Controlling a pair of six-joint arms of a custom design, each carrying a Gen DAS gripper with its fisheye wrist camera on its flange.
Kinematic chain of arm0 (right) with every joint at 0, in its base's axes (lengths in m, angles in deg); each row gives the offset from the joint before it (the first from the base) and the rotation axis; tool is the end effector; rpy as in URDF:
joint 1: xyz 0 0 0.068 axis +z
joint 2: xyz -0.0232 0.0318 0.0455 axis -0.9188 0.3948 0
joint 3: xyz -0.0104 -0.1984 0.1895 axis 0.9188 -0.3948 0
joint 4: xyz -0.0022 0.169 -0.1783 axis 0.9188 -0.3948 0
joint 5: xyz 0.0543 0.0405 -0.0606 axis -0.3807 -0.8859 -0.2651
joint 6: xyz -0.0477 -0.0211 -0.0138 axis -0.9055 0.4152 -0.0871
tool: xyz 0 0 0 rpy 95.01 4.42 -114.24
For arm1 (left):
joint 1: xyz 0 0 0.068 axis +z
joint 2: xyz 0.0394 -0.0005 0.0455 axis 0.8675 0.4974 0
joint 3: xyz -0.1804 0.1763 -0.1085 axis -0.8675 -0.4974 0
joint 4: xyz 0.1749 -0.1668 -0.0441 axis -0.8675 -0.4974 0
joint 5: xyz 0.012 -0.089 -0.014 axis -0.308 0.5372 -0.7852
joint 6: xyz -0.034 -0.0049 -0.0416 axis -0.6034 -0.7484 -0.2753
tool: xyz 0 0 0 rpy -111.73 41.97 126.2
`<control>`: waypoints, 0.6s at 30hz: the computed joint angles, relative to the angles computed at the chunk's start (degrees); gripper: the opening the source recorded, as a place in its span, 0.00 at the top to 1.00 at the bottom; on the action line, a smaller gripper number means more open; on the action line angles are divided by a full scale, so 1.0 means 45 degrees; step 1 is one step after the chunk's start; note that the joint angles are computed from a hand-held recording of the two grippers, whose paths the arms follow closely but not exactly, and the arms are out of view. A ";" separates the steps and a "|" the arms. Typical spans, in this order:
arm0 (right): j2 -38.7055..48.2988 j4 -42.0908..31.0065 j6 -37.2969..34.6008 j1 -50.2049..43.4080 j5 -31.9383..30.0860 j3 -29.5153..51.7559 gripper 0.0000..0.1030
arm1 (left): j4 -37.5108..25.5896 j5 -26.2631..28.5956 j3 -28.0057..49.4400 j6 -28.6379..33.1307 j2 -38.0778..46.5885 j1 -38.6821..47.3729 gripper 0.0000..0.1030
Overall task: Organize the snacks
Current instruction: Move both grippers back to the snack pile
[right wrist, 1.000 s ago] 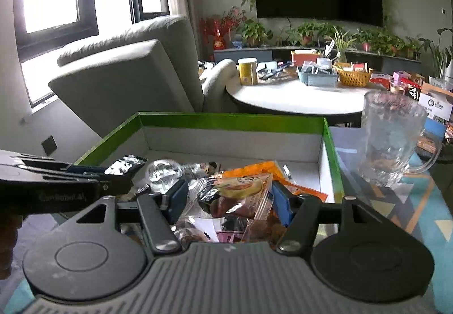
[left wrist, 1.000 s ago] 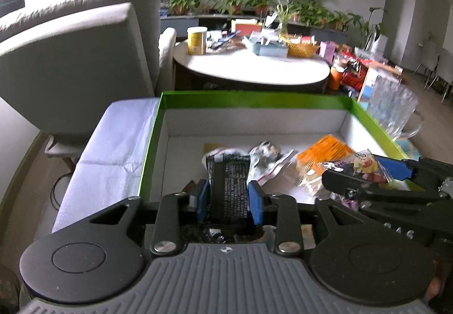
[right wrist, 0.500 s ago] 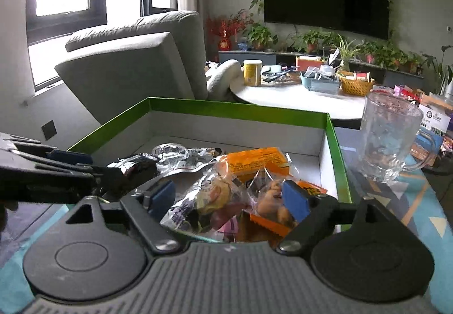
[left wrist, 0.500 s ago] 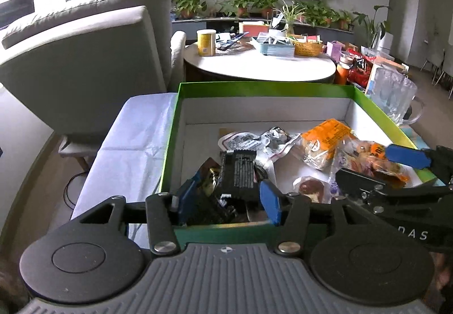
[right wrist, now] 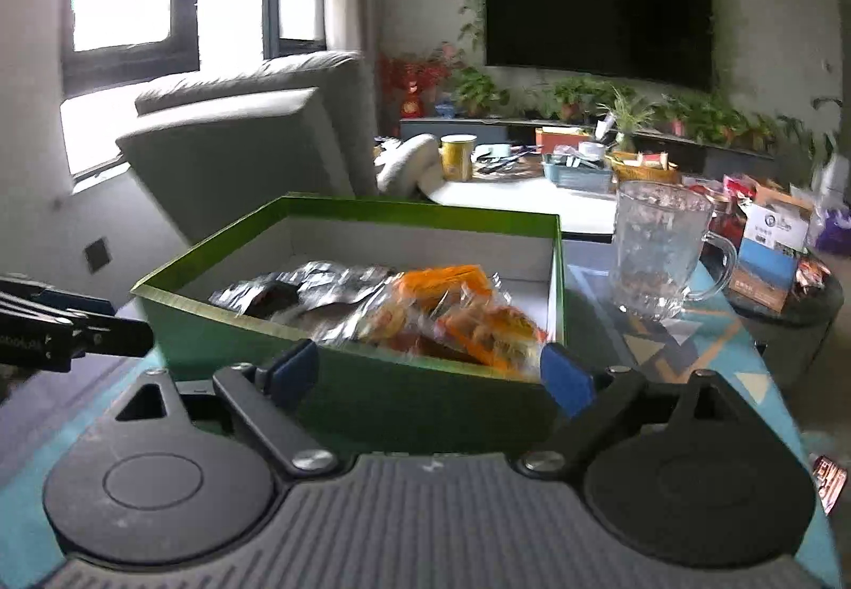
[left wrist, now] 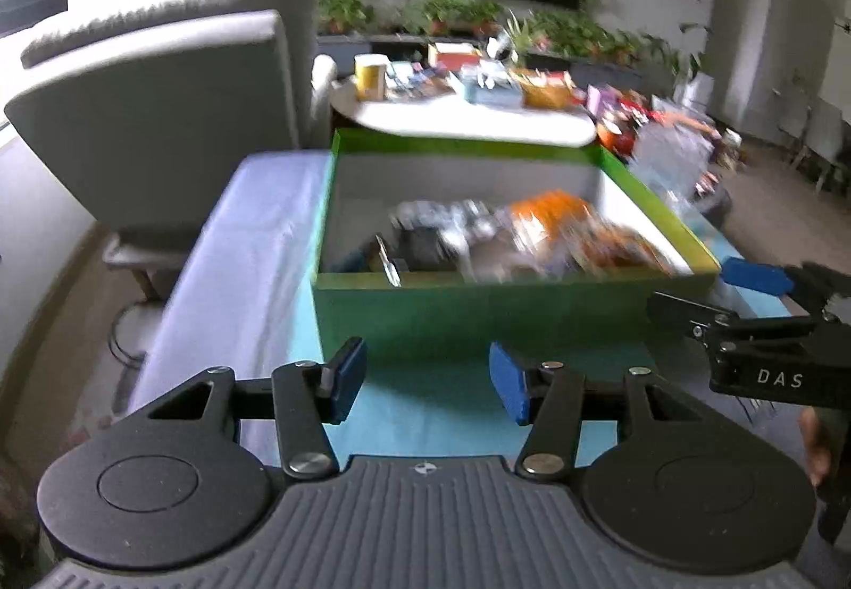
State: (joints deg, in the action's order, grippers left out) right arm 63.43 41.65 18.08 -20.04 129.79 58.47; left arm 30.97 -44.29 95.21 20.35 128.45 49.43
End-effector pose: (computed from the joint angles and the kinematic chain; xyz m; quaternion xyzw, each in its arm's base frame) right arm 0.2397 0.2177 0.1130 0.0386 0.8462 -0.0222 0.5310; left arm 0.3293 -0.0745 0.1372 0.2277 0.8688 -0.1562 0.4111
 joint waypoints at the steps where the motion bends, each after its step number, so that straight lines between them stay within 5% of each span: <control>1: -0.0150 0.0111 -0.0030 0.0103 -0.0256 -0.0301 0.48 | -0.0086 0.0048 -0.0233 0.0060 -0.0113 0.0023 0.53; 10: -0.0751 0.0051 0.0194 0.1827 -0.0633 -0.1986 0.48 | -0.0100 -0.0207 -0.1840 0.0391 -0.0925 -0.0333 0.53; 18: -0.0370 -0.1041 -0.0780 0.3170 -0.0625 -0.1372 0.48 | -0.0206 -0.0395 -0.2386 0.0636 -0.1082 -0.0877 0.52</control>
